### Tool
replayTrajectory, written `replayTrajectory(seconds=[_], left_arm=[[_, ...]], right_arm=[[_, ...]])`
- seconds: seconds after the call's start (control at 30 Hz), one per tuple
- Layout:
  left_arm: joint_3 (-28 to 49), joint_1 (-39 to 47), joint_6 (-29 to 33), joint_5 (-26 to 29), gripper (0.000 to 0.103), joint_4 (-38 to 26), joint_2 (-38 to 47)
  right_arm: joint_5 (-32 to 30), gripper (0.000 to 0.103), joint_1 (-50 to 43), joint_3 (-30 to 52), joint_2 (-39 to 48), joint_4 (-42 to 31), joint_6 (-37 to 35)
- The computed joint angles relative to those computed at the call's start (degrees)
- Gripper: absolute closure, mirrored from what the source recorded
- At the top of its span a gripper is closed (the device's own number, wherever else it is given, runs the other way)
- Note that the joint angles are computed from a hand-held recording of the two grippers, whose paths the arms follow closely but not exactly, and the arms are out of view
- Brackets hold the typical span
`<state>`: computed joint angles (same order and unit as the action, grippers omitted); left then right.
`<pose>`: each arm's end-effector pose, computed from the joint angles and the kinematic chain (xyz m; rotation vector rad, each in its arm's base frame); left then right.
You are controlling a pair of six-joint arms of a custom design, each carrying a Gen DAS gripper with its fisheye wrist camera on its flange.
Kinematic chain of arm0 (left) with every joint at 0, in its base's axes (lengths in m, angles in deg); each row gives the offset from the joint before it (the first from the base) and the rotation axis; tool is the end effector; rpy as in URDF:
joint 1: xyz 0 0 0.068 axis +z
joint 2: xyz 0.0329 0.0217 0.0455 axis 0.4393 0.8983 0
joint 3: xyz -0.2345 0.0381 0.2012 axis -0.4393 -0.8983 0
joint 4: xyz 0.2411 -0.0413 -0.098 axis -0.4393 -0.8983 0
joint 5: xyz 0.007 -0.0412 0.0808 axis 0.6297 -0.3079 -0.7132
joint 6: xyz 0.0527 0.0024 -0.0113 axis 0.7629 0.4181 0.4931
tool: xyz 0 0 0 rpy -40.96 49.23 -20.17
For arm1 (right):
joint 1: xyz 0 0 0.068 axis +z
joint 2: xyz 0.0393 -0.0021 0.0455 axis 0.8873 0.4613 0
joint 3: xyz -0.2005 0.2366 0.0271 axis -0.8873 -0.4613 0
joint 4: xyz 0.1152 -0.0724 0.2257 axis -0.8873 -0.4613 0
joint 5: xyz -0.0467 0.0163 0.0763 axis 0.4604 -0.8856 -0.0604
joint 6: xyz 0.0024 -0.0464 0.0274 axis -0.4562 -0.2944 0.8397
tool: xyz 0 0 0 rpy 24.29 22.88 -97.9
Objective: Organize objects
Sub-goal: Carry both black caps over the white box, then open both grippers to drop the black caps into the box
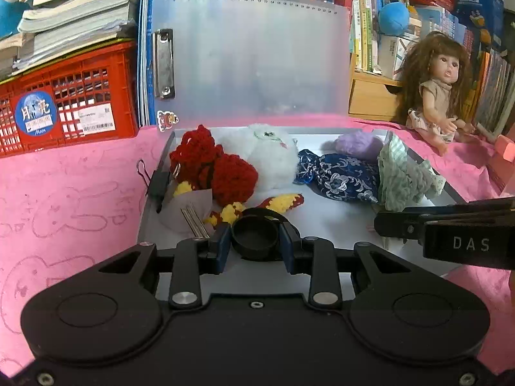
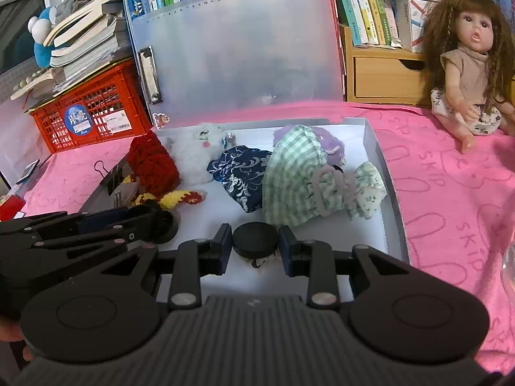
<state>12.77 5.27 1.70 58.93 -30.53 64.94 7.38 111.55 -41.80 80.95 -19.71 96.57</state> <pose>0.2382 -0.0994 0.0920 0.6674 2.1430 -0.3951 0.1368 0.1225 0.1118 0.4109 2.2199 0.0587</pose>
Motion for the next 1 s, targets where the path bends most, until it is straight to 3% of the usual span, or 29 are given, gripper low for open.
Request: replayTrajectory(seconds=[0.3,0.4,0.53,0.63,0.73,1.0], left_arm=[[0.3,0.3,-0.3,0.3,0.071,-1.6,-0.6],[0.1,0.6,-0.3,0.7,0.067,-2.4,-1.5],[-0.9,1.2,0.1,1.8,0.060,-3.3,-4.0],[-1.7,1.5,0.2,2.2,0.052,-4.3,-6.2],[-2.5,1.8,0.3,2.8,0.033,-5.4,-8.9],[-4.5,3.7,0.3,3.9,0.013,-6.9,-15.1]], right_arm=[[0.0,0.064,1.0,0.1,1.5,1.1,-0.2],[0.9,0.047,1.9,0.1,0.8,0.3,0.6],[3.4,0.045,4.1,1.0,-1.4,-3.7,1.5],[5.3,0.042,5.6,1.9,-2.8,-7.1,2.3],[6.9,0.039,6.9,2.8,-3.8,-10.6,3.6],[10.6,0.028,10.2,4.6,-6.2,-19.3,9.3]])
